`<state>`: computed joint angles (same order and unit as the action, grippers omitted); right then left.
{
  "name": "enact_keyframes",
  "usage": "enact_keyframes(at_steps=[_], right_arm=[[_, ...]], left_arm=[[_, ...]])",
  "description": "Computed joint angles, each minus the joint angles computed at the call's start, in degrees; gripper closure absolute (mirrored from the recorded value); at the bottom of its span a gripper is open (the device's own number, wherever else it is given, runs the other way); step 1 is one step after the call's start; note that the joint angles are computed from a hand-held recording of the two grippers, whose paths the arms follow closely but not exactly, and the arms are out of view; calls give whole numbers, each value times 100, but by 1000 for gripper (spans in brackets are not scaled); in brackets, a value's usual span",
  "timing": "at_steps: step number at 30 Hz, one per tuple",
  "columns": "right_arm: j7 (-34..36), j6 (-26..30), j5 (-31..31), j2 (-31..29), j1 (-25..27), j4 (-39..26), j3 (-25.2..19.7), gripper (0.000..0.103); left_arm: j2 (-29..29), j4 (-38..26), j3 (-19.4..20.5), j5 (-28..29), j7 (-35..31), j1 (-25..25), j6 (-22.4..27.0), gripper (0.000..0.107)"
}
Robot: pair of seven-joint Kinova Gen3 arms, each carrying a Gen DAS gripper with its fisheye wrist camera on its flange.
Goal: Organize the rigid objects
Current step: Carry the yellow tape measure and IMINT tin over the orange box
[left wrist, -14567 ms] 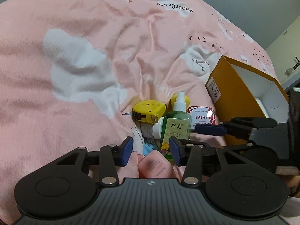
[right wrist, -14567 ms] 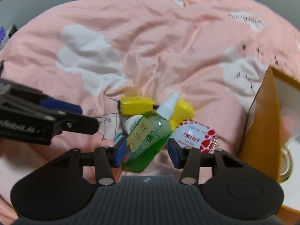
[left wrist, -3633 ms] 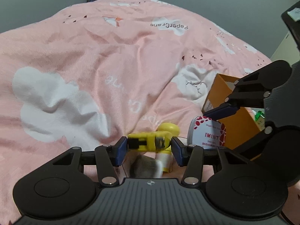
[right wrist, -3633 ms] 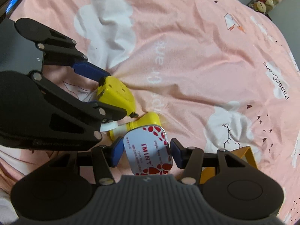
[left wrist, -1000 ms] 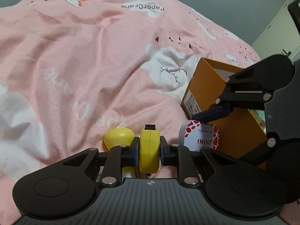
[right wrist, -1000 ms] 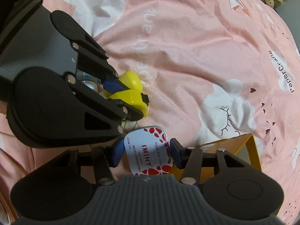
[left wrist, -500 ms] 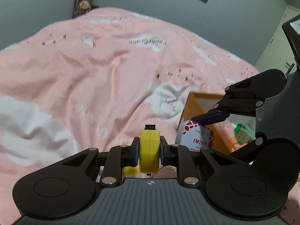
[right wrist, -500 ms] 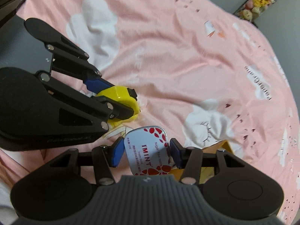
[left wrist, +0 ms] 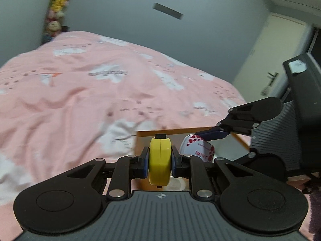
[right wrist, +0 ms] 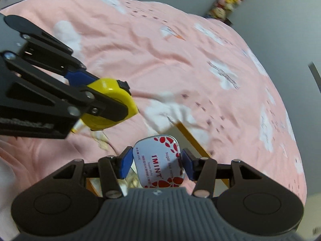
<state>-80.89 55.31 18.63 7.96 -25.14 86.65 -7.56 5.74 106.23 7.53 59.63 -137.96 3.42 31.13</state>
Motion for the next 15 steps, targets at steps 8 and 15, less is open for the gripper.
enact_keyframes(at_steps=[8, 15], right_arm=[[-310, 181, 21, -146, 418, 315, 223, 51], [-228, 370, -312, 166, 879, 311, 396, 51]], left_arm=[[669, -657, 344, -253, 327, 233, 339, 85], [1315, -1293, 603, -999, 1102, 421, 689, 85]])
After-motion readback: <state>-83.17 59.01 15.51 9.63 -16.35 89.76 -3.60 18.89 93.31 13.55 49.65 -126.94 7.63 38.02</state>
